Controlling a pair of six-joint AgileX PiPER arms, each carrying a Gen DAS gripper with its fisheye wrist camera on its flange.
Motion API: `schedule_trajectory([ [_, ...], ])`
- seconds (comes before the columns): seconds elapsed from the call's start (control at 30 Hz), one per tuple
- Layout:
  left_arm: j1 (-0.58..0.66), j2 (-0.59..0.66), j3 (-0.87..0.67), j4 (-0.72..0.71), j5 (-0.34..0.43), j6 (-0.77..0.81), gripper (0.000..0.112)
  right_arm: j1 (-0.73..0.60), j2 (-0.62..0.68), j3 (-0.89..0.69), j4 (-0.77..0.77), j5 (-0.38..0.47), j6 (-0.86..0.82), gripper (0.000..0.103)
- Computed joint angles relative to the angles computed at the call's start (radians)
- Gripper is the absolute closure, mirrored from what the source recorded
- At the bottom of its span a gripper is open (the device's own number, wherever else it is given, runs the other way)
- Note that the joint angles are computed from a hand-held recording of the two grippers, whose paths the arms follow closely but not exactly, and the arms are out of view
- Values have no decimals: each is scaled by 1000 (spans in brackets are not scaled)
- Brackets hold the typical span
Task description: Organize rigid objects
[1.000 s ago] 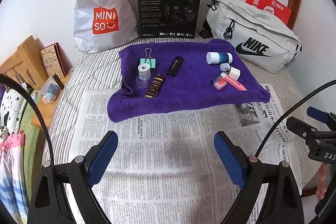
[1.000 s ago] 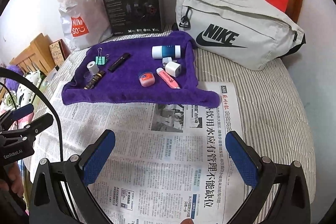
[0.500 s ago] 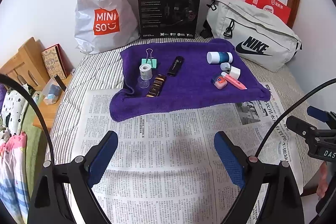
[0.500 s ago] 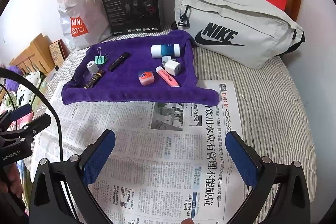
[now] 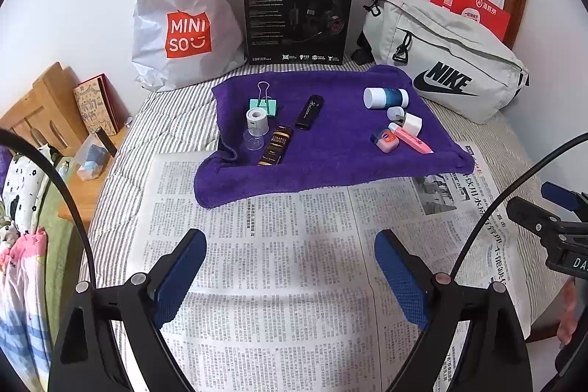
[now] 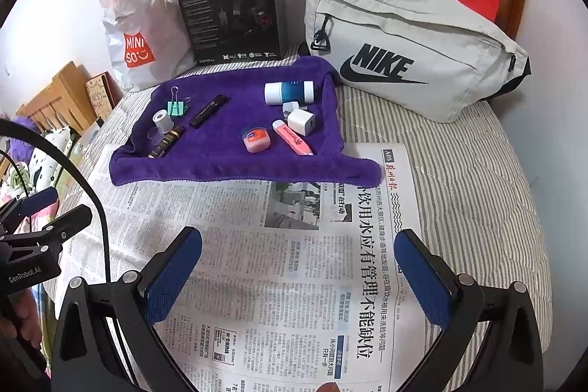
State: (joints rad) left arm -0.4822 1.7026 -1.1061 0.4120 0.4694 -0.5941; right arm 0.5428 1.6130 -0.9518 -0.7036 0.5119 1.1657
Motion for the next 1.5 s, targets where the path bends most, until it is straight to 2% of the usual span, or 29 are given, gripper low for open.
schedule_trajectory([
  [1.5,1,0,3,-7,11,14,19,6,-2,5,-1,4,6,0],
])
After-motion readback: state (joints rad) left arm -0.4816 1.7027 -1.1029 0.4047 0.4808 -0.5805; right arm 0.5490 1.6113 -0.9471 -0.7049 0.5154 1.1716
